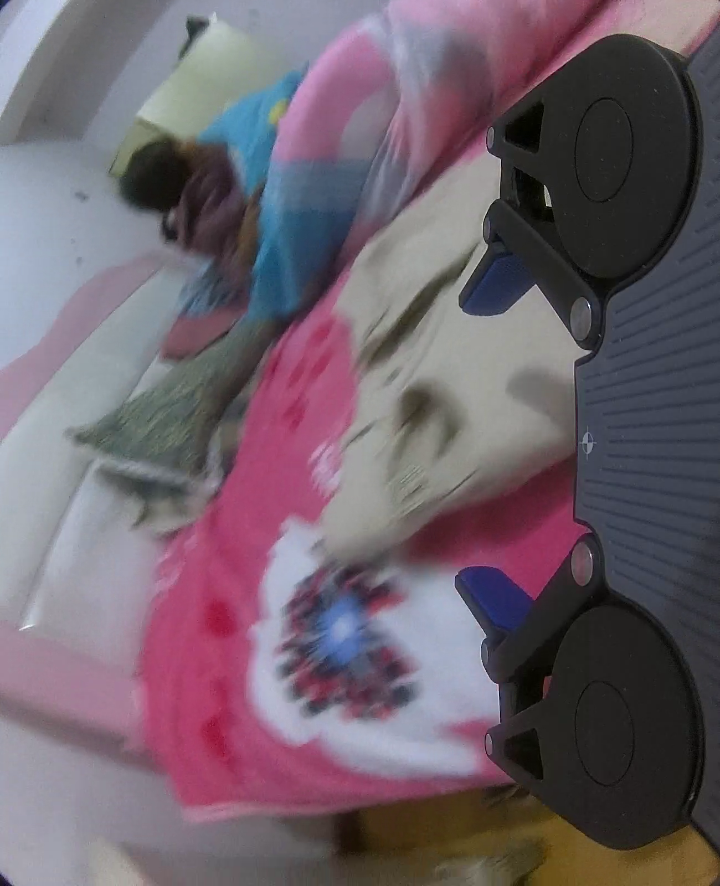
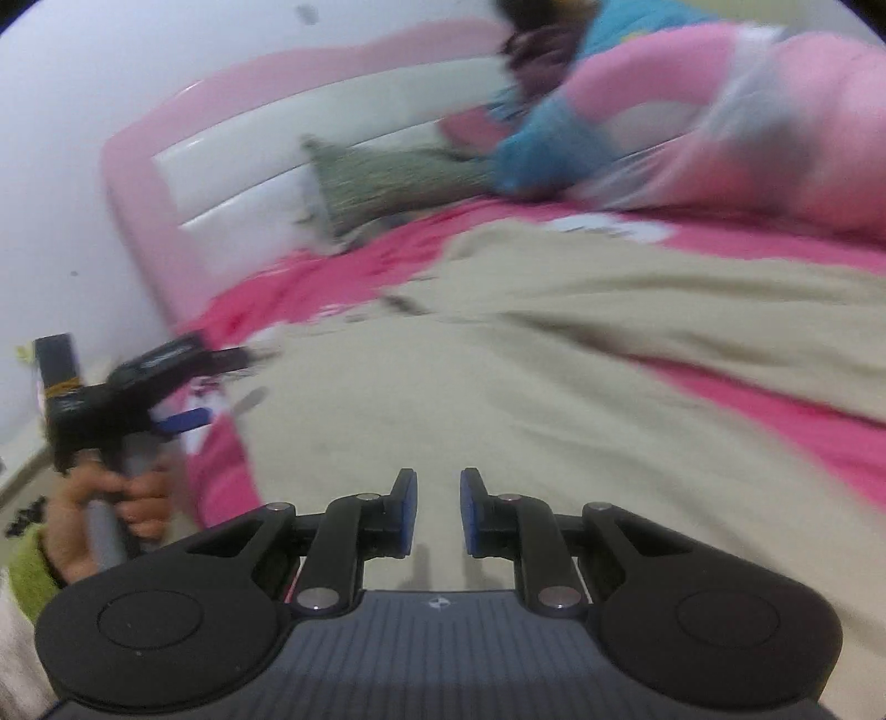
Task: Fold clothes
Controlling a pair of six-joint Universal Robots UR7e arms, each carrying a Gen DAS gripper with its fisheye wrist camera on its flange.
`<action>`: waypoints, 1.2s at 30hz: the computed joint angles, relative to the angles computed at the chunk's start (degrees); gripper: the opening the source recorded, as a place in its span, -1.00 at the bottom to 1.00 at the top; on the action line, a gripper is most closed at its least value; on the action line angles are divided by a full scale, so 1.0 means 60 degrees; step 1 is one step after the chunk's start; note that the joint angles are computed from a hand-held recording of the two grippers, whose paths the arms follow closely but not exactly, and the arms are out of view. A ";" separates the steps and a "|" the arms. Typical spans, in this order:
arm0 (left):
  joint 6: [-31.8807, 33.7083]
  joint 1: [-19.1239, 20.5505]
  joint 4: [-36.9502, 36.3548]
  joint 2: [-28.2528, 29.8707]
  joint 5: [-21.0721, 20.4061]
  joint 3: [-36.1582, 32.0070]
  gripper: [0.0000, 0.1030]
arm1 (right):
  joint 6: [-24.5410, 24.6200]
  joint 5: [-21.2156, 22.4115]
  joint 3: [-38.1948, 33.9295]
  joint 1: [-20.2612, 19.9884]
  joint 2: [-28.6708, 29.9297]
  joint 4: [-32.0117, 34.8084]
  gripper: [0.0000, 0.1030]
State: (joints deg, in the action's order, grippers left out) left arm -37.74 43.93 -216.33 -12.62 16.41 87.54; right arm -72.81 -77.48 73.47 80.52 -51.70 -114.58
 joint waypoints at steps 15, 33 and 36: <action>0.1820 0.0766 -0.1030 0.0059 0.0794 -0.0589 0.94 | -0.1510 -0.0508 0.1446 0.0856 -0.0199 -0.0874 -0.77; 0.1502 0.0778 -0.0815 0.0054 0.0916 -0.0416 0.98 | -0.0552 -0.0656 0.1953 0.1089 0.0201 -0.1276 -0.80; 0.1264 0.0651 -0.0931 0.0037 0.1300 -0.0339 0.99 | -0.1107 -0.1098 0.2559 0.1035 0.0083 -0.1045 -0.79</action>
State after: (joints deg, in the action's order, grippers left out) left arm -30.16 47.83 -221.92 -12.40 24.21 85.51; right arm -79.45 -84.06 88.82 86.73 -51.20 -120.85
